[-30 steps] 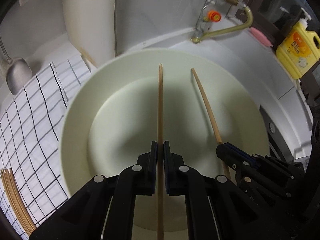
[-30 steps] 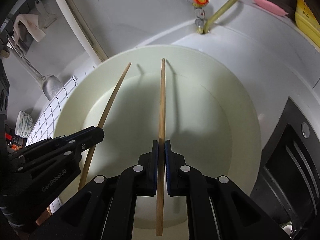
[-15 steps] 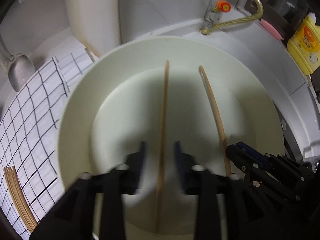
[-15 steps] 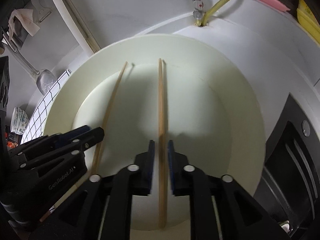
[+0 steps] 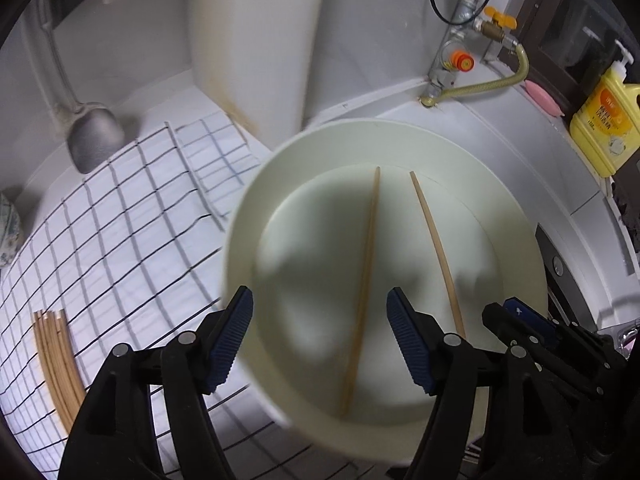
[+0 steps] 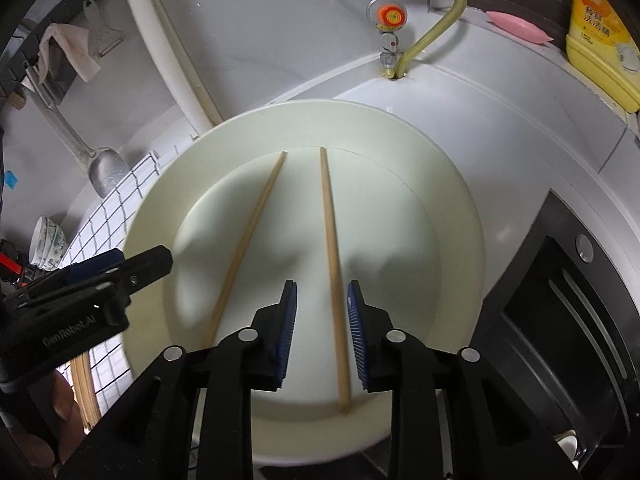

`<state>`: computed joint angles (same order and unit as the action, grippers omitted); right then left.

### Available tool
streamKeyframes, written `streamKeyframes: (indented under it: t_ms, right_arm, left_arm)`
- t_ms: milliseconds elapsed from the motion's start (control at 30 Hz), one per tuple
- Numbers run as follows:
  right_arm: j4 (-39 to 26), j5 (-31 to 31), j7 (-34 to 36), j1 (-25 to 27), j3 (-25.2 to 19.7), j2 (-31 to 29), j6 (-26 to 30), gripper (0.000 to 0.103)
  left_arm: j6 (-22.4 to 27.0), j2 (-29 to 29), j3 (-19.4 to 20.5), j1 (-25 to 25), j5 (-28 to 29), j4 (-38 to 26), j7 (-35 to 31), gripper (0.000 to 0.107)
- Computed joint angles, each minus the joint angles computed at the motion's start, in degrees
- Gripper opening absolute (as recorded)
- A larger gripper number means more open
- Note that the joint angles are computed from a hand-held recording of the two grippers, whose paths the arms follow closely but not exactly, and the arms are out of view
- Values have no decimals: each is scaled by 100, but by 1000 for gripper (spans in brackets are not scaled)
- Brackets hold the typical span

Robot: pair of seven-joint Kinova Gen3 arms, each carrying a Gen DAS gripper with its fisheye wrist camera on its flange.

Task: Organize utensils
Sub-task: 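Open both grippers to drop the chopsticks into the white basin, then move both open grippers back over the row of chopsticks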

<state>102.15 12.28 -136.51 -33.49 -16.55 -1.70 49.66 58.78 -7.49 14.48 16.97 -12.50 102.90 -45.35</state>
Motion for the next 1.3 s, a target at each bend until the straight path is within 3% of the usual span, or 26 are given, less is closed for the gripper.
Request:
streamKeyframes:
  t_ms: [433, 833, 1067, 1300]
  right_arm:
    - [-381, 584, -839, -508, -630, -240, 555, 50]
    - [-1139, 997, -1115, -1603, -842, 396, 884, 62]
    - [-1417, 1166, -1204, -2307, -683, 734, 713, 67]
    - [-1667, 1384, -1413, -2922, -466, 1224, 703, 69]
  left_arm:
    - [881, -1424, -22, -567, 222, 223, -454, 87]
    - [1869, -2927, -461, -1533, 223, 559, -1294, 95]
    - [2327, -3725, -1056, -2000, -25, 903, -2029, 96]
    - [2370, -4192, -1806, -2373, -107, 1289, -2622, 96]
